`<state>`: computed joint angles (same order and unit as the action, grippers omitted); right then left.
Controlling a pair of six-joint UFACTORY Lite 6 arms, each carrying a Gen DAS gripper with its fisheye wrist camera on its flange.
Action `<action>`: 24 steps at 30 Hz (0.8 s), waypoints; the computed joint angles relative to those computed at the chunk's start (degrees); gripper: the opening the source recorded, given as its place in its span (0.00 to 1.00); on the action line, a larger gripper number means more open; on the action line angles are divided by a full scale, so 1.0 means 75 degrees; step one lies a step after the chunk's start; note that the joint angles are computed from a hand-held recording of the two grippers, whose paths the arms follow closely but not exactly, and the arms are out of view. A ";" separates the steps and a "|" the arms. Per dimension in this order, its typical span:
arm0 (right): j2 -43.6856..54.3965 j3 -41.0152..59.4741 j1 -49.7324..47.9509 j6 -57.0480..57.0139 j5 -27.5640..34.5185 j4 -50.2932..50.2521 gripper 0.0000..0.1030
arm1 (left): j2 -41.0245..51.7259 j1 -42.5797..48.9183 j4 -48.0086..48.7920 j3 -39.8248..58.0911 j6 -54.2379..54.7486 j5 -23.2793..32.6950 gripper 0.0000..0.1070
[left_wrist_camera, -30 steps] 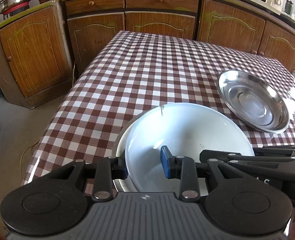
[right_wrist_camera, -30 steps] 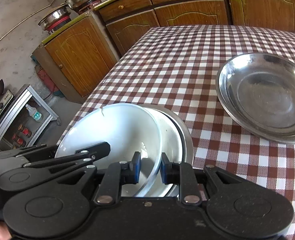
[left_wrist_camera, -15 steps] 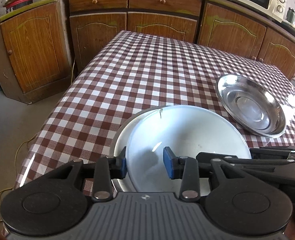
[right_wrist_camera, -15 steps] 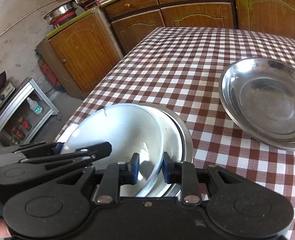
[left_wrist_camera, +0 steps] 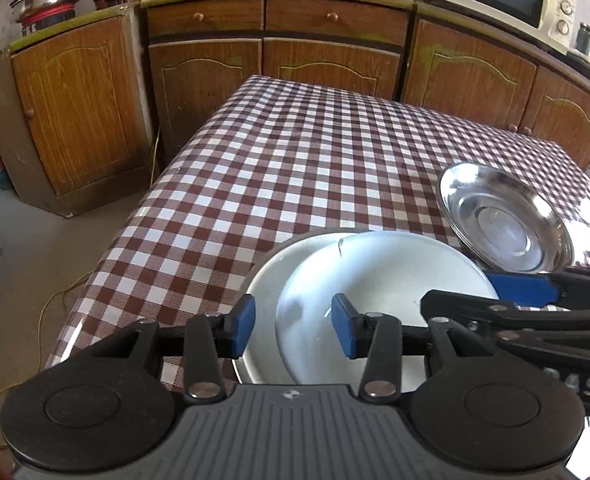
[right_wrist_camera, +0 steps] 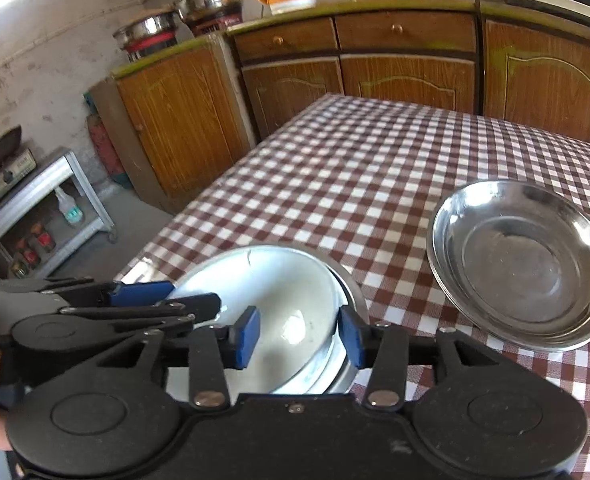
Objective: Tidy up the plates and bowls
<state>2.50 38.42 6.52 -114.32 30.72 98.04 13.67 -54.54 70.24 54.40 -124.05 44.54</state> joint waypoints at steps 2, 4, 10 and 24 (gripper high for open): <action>-0.0209 -0.0178 -0.0041 -0.0262 -0.0055 0.0357 0.76 | -0.0118 0.0014 -0.0036 -0.0105 -0.0035 0.0021 0.44; -0.0409 -0.0340 -0.0110 -0.0549 -0.0025 0.0582 0.77 | -0.0217 -0.0028 -0.0071 -0.0172 -0.0062 0.0095 0.47; -0.0945 -0.0991 -0.0191 -0.1855 0.0131 0.1907 0.79 | -0.0383 -0.0277 -0.0187 -0.0225 -0.0063 0.0576 0.68; -0.0648 -0.1035 -0.0526 -0.1629 0.0342 0.1588 0.80 | -0.0958 -0.0263 -0.0245 -0.0911 -0.0470 0.0848 0.96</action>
<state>-2.37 30.66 2.58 -126.54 33.28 109.95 6.48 -56.51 68.41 47.56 -127.57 50.90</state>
